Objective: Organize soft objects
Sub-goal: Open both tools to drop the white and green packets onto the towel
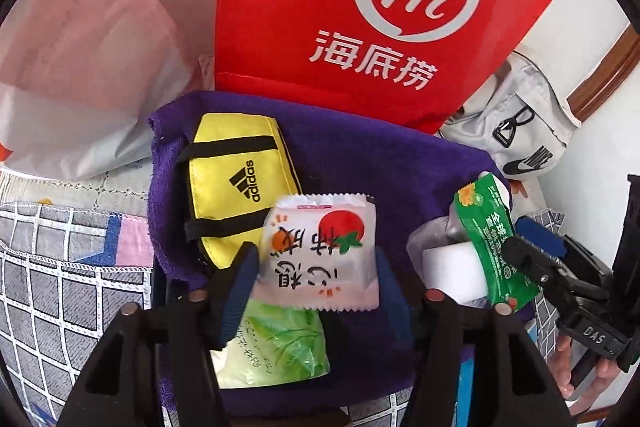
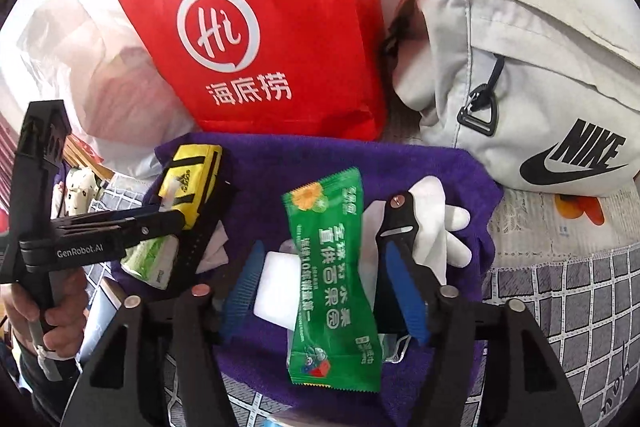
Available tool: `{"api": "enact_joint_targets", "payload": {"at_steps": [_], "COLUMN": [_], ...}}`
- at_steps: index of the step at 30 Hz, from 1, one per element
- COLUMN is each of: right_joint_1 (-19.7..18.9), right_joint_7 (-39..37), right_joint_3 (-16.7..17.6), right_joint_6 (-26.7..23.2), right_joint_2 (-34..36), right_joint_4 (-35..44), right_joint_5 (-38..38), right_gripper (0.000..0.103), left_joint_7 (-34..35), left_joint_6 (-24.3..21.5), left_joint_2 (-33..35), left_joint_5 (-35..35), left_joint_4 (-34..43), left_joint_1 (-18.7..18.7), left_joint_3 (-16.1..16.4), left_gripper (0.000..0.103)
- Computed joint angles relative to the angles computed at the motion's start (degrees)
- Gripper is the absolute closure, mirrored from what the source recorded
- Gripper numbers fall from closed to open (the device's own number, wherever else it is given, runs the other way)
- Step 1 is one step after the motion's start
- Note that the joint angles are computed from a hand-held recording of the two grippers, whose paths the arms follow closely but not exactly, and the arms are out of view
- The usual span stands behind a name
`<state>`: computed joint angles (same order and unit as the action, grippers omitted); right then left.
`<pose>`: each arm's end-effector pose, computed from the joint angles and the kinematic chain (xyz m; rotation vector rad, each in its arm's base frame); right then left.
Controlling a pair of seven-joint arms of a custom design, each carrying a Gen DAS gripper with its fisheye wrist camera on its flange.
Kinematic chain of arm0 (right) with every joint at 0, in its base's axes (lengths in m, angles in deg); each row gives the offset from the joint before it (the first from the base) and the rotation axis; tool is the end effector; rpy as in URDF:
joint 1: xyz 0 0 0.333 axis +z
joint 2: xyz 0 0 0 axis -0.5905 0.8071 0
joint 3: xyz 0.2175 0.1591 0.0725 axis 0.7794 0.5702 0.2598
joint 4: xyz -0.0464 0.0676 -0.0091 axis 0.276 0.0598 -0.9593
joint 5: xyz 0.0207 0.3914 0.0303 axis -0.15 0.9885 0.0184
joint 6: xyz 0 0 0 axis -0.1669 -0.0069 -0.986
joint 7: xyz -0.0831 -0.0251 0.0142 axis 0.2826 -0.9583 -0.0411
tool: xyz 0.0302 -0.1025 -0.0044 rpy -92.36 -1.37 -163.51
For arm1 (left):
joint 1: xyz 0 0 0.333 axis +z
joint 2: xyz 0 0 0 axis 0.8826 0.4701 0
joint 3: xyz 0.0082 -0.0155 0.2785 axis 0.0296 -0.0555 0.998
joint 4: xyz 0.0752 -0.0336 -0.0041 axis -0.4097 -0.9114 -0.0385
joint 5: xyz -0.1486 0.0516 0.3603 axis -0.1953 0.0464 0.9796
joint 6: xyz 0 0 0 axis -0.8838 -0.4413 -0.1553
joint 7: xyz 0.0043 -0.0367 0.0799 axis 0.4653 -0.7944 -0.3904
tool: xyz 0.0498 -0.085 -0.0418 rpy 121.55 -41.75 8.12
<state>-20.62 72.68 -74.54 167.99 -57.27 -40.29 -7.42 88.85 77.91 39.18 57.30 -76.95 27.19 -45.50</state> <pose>0.6188 0.2553 0.4175 -1.9669 1.4496 -0.2662 0.5953 -0.4938 0.4171 -2.1337 1.9194 -0.8367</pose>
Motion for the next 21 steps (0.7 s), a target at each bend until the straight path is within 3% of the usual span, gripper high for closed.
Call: {"api": "enact_joint_targets", "payload": {"at_steps": [2,8,12,16,21], "right_joint_1": [0.02,1.79,1.46,2.66,4.11], "right_joint_7": [-0.14,4.50,4.86,7.96,7.53], "right_joint_3": [0.09,-1.84,-1.12,-2.16,-2.91], "right_joint_6": [1.28,2.41,4.21,4.50,2.80], "right_joint_2": [-0.89,-2.95,-8.55,-15.23,-23.40], "right_joint_4": [-1.00,-2.69,-8.54,-15.44,-23.03], "right_joint_5": [0.15,-4.00,-2.96,-5.65,-1.06], "right_gripper": [0.032,0.030,0.024,0.023,0.023], "left_joint_7": [0.38,0.37,-2.93,-6.58,-11.76], "left_joint_6": [-1.86,-8.41,-8.26,-7.66,-7.90], "left_joint_2": [0.95,4.05,-1.32,-7.06,-13.20], "left_joint_5": [0.28,-0.05,2.70,5.50,8.68], "left_joint_4": [2.05,8.68,2.64,-4.01,-11.15], "left_joint_1": [-0.51,-1.93,-3.61,-4.77,-6.30], "left_joint_3": [0.22,0.52,1.44,0.53,-1.53], "left_gripper": [0.033,0.032,0.032,0.031,0.029]}}
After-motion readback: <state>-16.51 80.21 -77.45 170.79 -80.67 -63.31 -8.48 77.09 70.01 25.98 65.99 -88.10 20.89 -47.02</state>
